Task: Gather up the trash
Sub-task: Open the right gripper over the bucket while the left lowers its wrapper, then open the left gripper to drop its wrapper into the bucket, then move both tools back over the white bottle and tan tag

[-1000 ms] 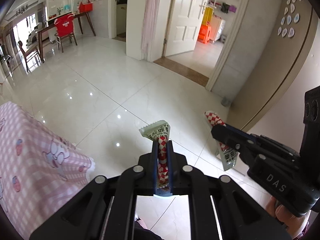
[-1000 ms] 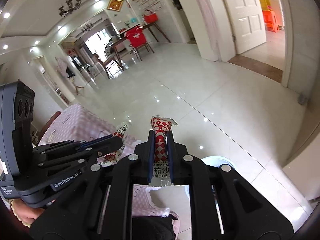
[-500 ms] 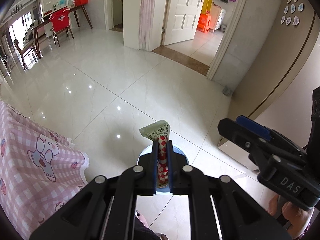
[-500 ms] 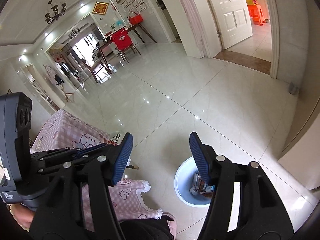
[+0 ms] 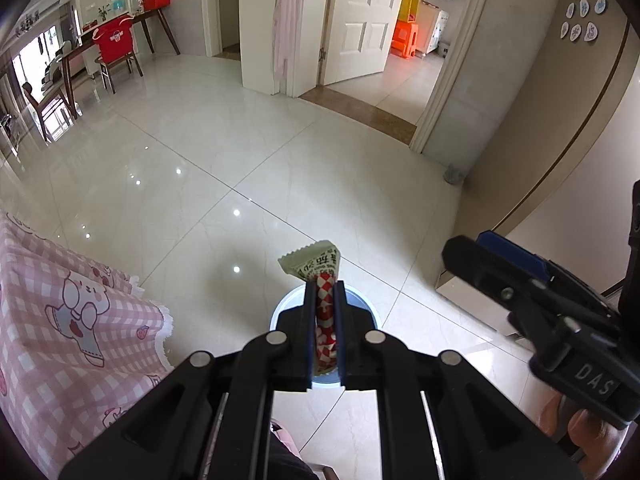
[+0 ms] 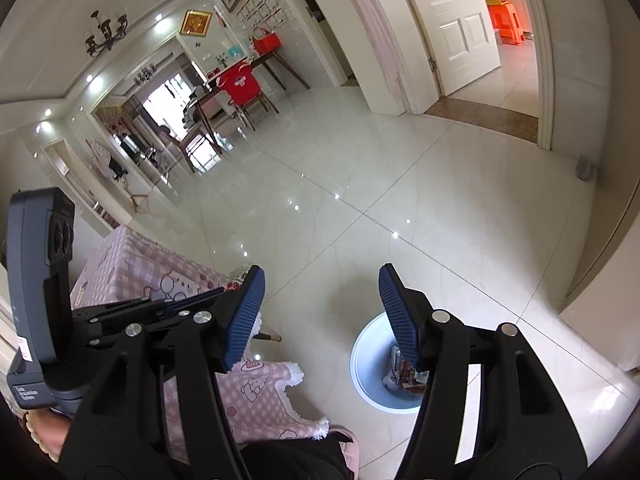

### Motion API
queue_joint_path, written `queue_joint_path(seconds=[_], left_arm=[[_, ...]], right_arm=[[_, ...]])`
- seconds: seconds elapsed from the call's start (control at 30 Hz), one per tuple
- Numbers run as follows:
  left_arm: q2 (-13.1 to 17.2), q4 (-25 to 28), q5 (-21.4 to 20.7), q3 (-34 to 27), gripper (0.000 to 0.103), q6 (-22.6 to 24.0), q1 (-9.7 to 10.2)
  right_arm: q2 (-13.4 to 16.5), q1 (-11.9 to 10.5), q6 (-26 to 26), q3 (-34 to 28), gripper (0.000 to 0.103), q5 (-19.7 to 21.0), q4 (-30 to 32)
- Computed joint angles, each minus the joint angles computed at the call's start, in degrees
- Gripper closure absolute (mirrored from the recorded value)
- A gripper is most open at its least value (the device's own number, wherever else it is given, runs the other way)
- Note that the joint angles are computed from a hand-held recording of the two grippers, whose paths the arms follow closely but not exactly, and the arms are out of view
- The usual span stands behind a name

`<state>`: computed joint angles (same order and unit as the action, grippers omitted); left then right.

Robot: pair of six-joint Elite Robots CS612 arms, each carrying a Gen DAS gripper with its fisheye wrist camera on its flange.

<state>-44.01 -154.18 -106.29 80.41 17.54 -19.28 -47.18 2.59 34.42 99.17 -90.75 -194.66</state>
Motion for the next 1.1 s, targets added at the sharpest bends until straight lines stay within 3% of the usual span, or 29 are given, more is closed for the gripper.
queue_joint_path(seconds=[0.3,0.37,0.4,0.43,0.77,1.1], left_arm=[[0.57,-0.59,-2.76,-0.42,0.091,0.04,-0.26],[0.55,-1.69,-3.42,-0.12,0.069,-0.15,-0.30],[0.46,-2.95,-2.85,0.27,0.043,-0.62,-0.40],[0.43,-4.31,-2.45,0.58,0.035,-1.12,-0.41],[0.03,-4.59,-1.93,0.98,0.035,-1.85,-0.02],[-1.34,-6.97,-2.15,2.13,0.035,-3.50,2.35]], right_arm=[[-0.58,0.27,4.29,2.46,0.044,-5.81,-5.26],[-0.60,0.08,5.13,2.91,0.044,-5.64,-6.43],[-0.65,-0.04,5.42,3.10,0.044,-5.60,-6.75],[-0.69,-0.13,5.60,3.23,0.044,-5.49,-6.77],[-0.54,-0.17,5.32,2.91,0.044,-3.64,-5.79],[-0.20,1.38,3.68,0.20,0.043,-2.74,-3.44]])
